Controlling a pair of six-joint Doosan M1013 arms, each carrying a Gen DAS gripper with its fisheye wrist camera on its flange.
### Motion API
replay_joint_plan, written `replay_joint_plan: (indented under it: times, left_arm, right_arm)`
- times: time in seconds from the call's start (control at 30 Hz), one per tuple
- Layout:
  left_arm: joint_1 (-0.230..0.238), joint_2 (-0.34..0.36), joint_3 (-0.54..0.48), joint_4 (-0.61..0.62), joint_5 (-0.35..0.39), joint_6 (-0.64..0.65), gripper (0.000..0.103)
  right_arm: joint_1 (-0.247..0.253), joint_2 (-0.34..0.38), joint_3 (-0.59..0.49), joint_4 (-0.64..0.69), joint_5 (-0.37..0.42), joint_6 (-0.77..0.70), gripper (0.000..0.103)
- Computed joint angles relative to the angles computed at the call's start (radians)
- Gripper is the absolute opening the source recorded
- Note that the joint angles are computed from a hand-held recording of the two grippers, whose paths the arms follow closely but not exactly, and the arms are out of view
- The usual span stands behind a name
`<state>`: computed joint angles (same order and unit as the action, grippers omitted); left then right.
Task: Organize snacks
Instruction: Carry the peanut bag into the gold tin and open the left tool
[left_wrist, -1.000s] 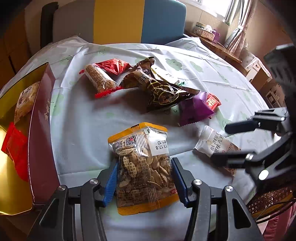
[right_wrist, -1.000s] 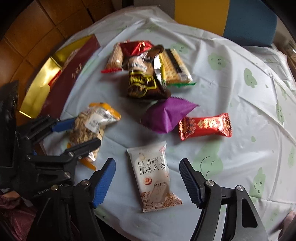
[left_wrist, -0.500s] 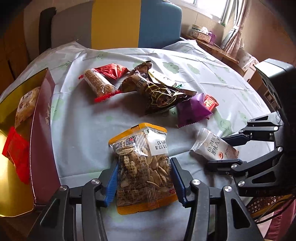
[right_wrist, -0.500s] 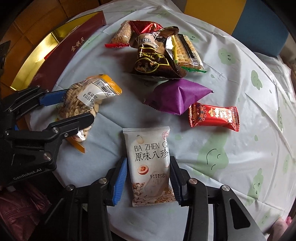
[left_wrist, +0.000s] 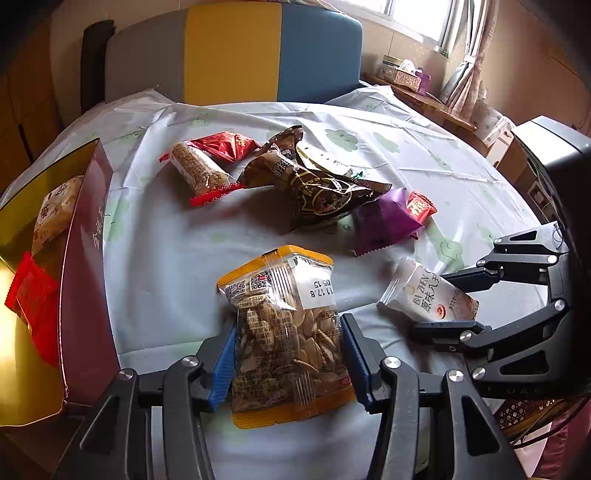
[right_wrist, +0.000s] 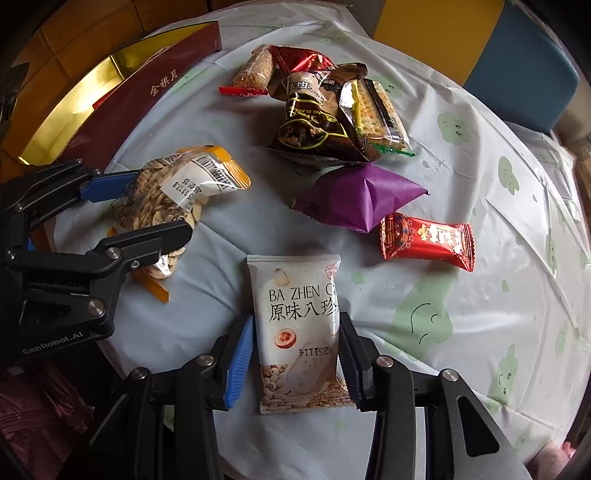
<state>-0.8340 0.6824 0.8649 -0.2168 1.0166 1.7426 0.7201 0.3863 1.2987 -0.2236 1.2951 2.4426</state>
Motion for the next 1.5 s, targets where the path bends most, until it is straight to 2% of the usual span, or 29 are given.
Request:
replay_joint_plan:
  times: [0.43,0.73,0.9,1.03,1.2,1.27,1.37,1.5]
  left_arm:
    - [0.005,-0.015,0.027,-0.026,-0.032,0.021,0.053]
    - [0.027,-0.044,0.045,-0.191,-0.049,0.130,0.052]
    - [0.057,-0.067,0.033,-0.261,-0.074,0.123,0.052]
    - [0.099,-0.065,-0.009,-0.259,-0.085,0.003,0.052]
    - [0.148,-0.012,-0.105,-0.176,-0.019,-0.218,0.052]
    - [0.163,0.023,-0.159,-0.130,0.032,-0.300,0.052]
    - [0.178,0.068,-0.224,-0.101,0.086,-0.362,0.052]
    - [0.175,0.118,-0.296,-0.025,0.147,-0.384,0.052]
  right_arm:
    - [-0.011,-0.015,0.020,0.014,-0.028,0.001,0.044]
    - [-0.010,-0.012,0.018,0.008,-0.025,-0.004,0.045]
    - [-0.006,-0.011,0.016,-0.006,-0.021,-0.009,0.045]
    - [-0.006,-0.011,0.017,-0.011,-0.023,-0.011,0.045]
    - [-0.002,-0.009,0.014,-0.019,-0.018,-0.014,0.045]
    - [-0.002,-0.009,0.013,-0.021,-0.018,-0.014,0.045]
    - [-0.002,-0.010,0.015,-0.021,-0.019,-0.014,0.045]
    - [-0.002,-0.011,0.016,-0.022,-0.019,-0.014,0.045]
